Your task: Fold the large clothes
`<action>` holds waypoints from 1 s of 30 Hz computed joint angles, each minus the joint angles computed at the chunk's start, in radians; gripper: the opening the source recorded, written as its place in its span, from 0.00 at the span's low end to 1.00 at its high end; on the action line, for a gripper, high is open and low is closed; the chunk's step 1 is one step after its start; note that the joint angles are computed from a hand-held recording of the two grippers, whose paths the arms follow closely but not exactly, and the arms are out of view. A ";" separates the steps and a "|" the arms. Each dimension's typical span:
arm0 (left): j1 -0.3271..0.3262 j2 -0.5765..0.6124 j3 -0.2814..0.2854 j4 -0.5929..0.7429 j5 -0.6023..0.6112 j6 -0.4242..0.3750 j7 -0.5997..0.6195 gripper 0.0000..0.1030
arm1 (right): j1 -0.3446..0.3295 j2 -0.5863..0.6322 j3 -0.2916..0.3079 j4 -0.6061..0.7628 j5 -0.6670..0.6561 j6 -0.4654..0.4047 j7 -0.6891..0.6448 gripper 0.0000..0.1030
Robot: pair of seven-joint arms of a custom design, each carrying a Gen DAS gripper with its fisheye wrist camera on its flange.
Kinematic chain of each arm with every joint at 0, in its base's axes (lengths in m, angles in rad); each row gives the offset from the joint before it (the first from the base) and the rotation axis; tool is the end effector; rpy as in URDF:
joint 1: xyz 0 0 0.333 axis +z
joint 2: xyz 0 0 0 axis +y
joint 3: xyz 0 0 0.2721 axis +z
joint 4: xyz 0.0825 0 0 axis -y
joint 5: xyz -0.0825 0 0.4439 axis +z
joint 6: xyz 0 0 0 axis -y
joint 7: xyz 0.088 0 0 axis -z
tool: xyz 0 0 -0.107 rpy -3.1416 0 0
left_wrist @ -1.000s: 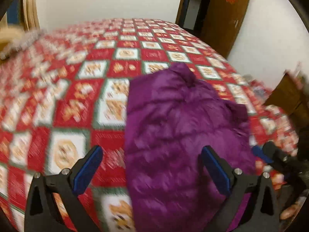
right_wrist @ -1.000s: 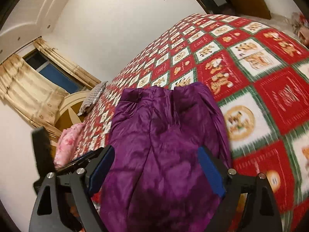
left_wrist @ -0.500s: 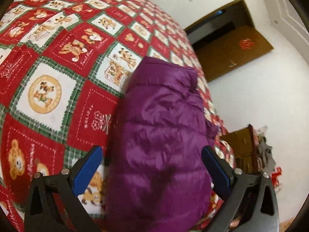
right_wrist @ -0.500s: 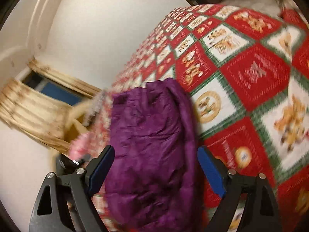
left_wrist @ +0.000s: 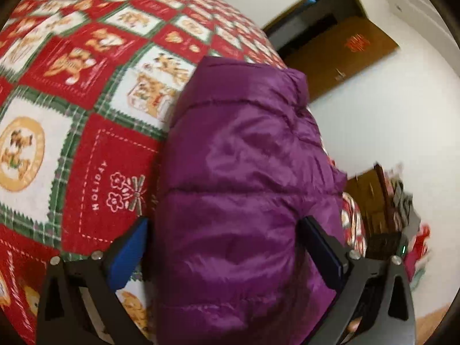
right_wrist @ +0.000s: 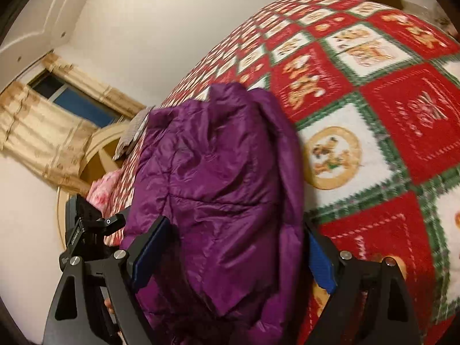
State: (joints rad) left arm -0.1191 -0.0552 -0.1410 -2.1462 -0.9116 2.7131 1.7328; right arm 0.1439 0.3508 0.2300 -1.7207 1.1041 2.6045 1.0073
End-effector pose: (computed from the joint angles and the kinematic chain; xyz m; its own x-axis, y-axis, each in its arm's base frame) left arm 0.6068 -0.1329 0.4124 0.0893 -0.7743 0.6265 -0.8256 -0.4094 -0.3882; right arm 0.6854 0.2355 0.3666 0.2437 -0.6988 -0.6726 -0.8696 0.1496 -0.4705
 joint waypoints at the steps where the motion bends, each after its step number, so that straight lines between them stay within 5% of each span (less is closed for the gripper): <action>1: -0.003 -0.012 0.001 -0.014 -0.025 0.003 0.053 1.00 | -0.004 0.004 0.004 0.005 0.005 -0.013 -0.021 0.85; 5: -0.022 -0.020 0.010 -0.033 -0.172 0.028 0.246 1.00 | -0.001 0.012 0.013 0.008 0.019 -0.008 -0.104 0.86; 11: 0.020 -0.023 0.043 -0.011 -0.251 -0.140 0.357 1.00 | 0.000 0.038 0.015 0.041 -0.009 -0.034 -0.124 0.86; 18: -0.001 -0.043 0.015 -0.039 -0.231 -0.053 0.407 1.00 | 0.015 0.085 0.023 0.096 -0.091 -0.015 -0.098 0.86; 25: -0.018 -0.112 0.023 -0.107 -0.188 0.017 0.401 0.69 | 0.004 0.067 0.049 0.070 -0.084 -0.016 -0.070 0.50; 30: -0.055 -0.194 0.044 -0.170 -0.174 0.062 0.405 0.58 | 0.032 -0.024 0.044 -0.031 -0.079 0.049 -0.062 0.38</action>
State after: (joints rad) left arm -0.1741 -0.2493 -0.0970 -2.3167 -1.0854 2.7754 2.1374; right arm 0.1757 0.3271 0.2736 -1.7516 1.0256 2.6537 0.9452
